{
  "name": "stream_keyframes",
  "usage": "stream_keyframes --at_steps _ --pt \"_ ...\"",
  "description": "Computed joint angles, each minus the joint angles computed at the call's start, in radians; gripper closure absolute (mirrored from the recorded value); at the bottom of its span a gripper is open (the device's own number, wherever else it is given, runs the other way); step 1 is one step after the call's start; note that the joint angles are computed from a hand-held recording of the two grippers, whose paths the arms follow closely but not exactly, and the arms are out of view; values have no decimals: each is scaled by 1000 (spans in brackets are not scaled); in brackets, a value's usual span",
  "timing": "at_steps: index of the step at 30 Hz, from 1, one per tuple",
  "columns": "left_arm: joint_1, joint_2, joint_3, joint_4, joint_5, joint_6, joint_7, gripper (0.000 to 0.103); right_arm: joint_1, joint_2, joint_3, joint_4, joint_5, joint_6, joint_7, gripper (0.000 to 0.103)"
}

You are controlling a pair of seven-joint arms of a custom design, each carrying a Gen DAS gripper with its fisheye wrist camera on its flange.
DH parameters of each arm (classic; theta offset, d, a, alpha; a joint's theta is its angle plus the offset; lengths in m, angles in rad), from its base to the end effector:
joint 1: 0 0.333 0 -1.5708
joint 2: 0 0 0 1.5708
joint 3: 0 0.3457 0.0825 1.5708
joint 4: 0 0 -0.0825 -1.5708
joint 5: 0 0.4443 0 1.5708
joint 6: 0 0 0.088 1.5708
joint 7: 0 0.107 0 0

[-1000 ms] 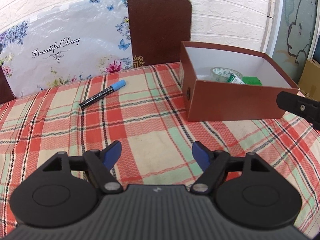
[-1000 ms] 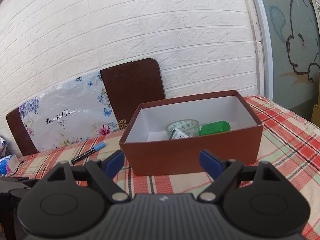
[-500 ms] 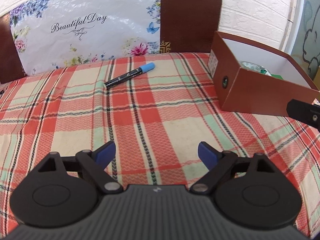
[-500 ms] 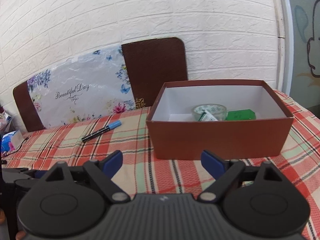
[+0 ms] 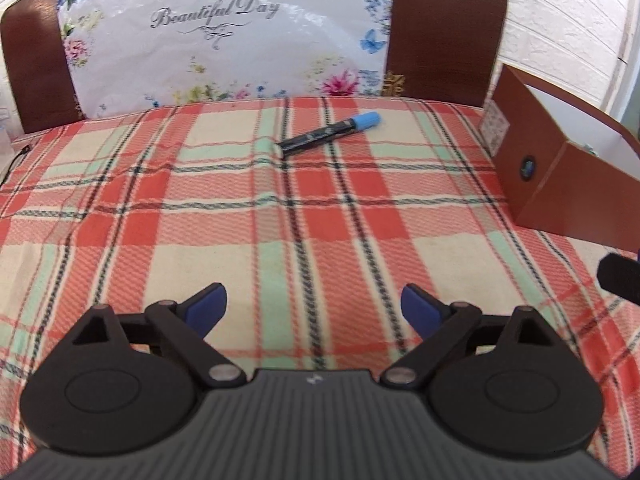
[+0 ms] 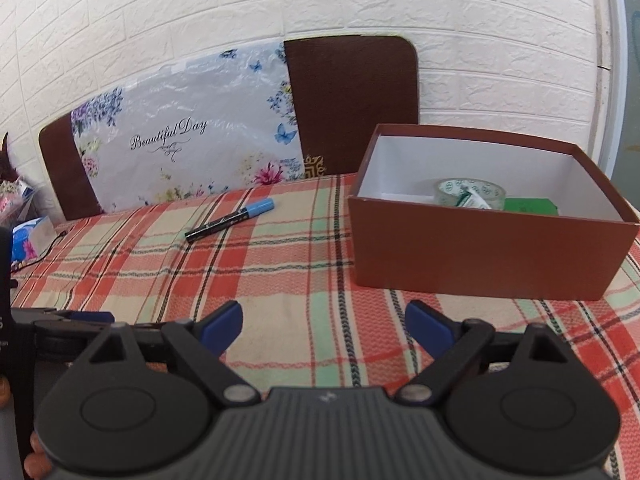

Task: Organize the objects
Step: 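Move the left gripper back over the table toward the marker, then grasp the blue-capped black marker with the left gripper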

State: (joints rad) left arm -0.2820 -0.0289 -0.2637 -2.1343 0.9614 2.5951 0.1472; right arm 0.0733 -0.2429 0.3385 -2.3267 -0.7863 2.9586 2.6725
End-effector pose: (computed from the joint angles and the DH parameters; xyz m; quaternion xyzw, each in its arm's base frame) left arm 0.5217 -0.3366 0.4646 -0.6974 0.5983 -0.2748 0.2832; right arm 0.4872 0.2748 0.5122 -0.6480 0.6136 -0.2663 0.3642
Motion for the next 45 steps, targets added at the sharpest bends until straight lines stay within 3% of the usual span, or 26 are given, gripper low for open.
stream_keyframes --at_steps 5,10,13,14,16,20,22,24,26,27,28,29,31,33,36,39,45 --pt "30 -19 19 -32 45 -4 -50 8 68 84 -34 62 72 -10 -83 12" --pt "78 -52 24 -78 219 -45 -193 7 166 214 -90 176 129 -18 -175 16" --pt "103 -52 30 -114 305 -73 -316 7 214 320 -123 292 25 -56 -68 22" --pt "101 -51 53 -131 315 -35 -372 7 233 360 -139 338 0 -66 -33 22" --pt "129 -84 38 -158 448 6 -541 5 269 440 -172 432 -14 -83 10 25" --pt "126 -77 30 -147 416 -12 -504 5 322 616 -220 654 74 -128 53 26" --pt "125 -78 29 -147 412 -13 -498 5 346 703 -230 774 129 -198 23 24" --pt "125 -81 29 -147 408 -11 -497 5 377 793 -245 906 181 -324 -18 24" --pt "124 -84 27 -144 400 -11 -489 5 423 836 -301 960 173 -340 23 18" --pt "125 -85 27 -146 402 -10 -493 5 446 851 -321 984 164 -371 3 26" --pt "128 -86 28 -149 407 -5 -499 5 470 860 -339 1000 147 -403 -35 40" --pt "130 -86 29 -153 417 0 -510 4 497 852 -364 986 118 -405 -54 46" --pt "135 -76 32 -150 433 10 -524 4 506 811 -380 912 121 -339 -90 70" --pt "135 -72 33 -147 431 8 -518 4 509 764 -388 841 141 -300 -143 83" --pt "133 -69 34 -144 425 7 -508 3 536 650 -422 669 126 -227 -181 85" --pt "128 -61 33 -136 405 -3 -471 2 568 503 -454 456 -7 -146 -161 85" --pt "112 -43 28 -117 348 -50 -382 0 495 204 -391 94 -132 -67 -77 85"
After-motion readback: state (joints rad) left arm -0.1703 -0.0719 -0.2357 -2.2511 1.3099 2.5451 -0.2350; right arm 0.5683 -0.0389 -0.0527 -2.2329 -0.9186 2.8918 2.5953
